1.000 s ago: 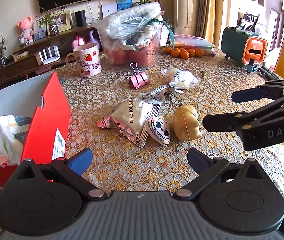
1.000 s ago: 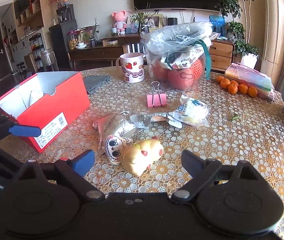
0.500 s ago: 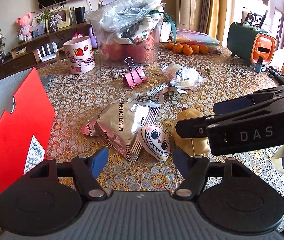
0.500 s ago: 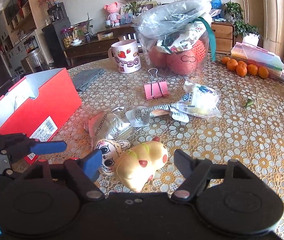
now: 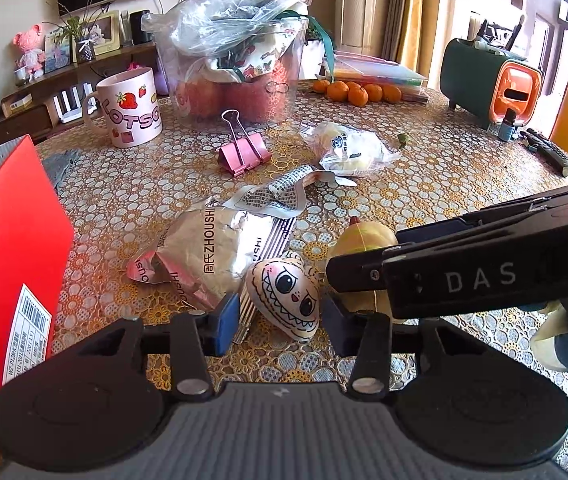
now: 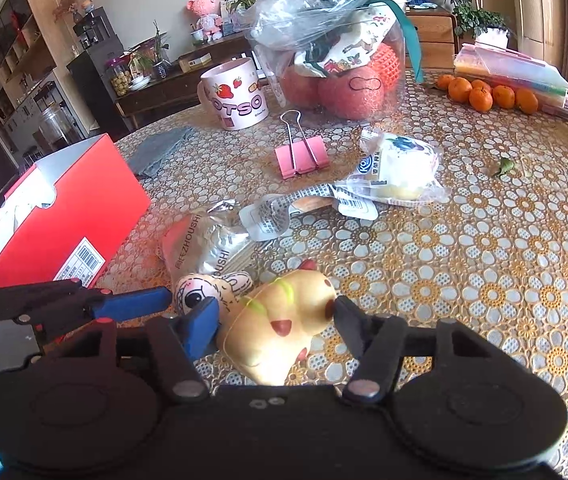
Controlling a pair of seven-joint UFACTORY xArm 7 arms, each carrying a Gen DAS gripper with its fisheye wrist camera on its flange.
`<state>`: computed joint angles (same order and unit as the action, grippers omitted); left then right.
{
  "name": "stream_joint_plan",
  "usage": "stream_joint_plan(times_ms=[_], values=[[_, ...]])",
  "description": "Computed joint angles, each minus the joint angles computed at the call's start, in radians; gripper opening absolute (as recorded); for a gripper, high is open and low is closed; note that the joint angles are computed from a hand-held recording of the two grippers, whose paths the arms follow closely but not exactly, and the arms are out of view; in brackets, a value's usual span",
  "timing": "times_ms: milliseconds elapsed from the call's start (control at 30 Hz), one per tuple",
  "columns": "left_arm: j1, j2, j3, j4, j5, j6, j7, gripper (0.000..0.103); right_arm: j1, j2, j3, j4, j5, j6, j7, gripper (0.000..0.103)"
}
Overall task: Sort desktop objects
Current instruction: 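Grasp the yellow squishy toy with the right gripper while the left grasps the white patterned plush, then lift both toys and carry them over the red shoebox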
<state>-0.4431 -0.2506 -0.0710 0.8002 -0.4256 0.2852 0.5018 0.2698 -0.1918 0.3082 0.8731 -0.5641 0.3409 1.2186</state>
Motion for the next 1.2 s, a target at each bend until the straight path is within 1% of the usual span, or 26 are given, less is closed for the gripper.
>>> stream_joint_plan(times_ms=[67,100,200,267,367,467,567,767,967,1200], values=[[-0.003,0.006,0.002,0.006,-0.007,0.002,0.0,0.038,0.0,-0.006,-0.004,-0.008,0.009,-0.008,0.001,0.059],[-0.005,0.009,0.004,0.009,-0.013,0.005,0.002,0.035,0.0,-0.009,-0.003,-0.01,0.012,-0.009,0.002,0.059],[-0.005,0.014,0.008,0.018,-0.035,0.014,0.002,0.033,-0.004,-0.014,0.004,-0.007,0.014,0.008,0.004,0.057],[0.0,0.015,0.004,0.021,-0.038,0.017,-0.003,0.032,-0.009,-0.018,0.013,-0.001,-0.004,0.024,0.015,0.055],[0.006,0.008,0.001,0.019,-0.04,0.016,-0.013,0.031,-0.012,-0.031,0.02,0.004,-0.028,0.049,0.022,0.055],[0.004,-0.009,0.005,0.013,-0.047,0.015,-0.014,0.03,-0.01,-0.046,0.02,0.002,-0.029,0.067,0.018,0.055],[0.014,-0.029,0.001,0.008,-0.027,0.021,-0.04,0.029,-0.008,-0.058,0.024,0.003,-0.023,0.09,0.012,0.055],[0.014,-0.085,0.012,-0.019,-0.002,0.022,-0.064,0.028,-0.007,-0.082,0.043,0.011,-0.03,0.134,0.011,0.054],[-0.011,-0.146,0.058,-0.045,-0.026,0.032,-0.052,0.027,0.011,-0.087,0.056,0.039,-0.021,0.189,-0.013,0.054],[-0.015,-0.227,0.102,-0.072,-0.045,0.06,-0.041,0.027,0.041,-0.087,0.071,0.08,-0.017,0.234,-0.057,0.054]])
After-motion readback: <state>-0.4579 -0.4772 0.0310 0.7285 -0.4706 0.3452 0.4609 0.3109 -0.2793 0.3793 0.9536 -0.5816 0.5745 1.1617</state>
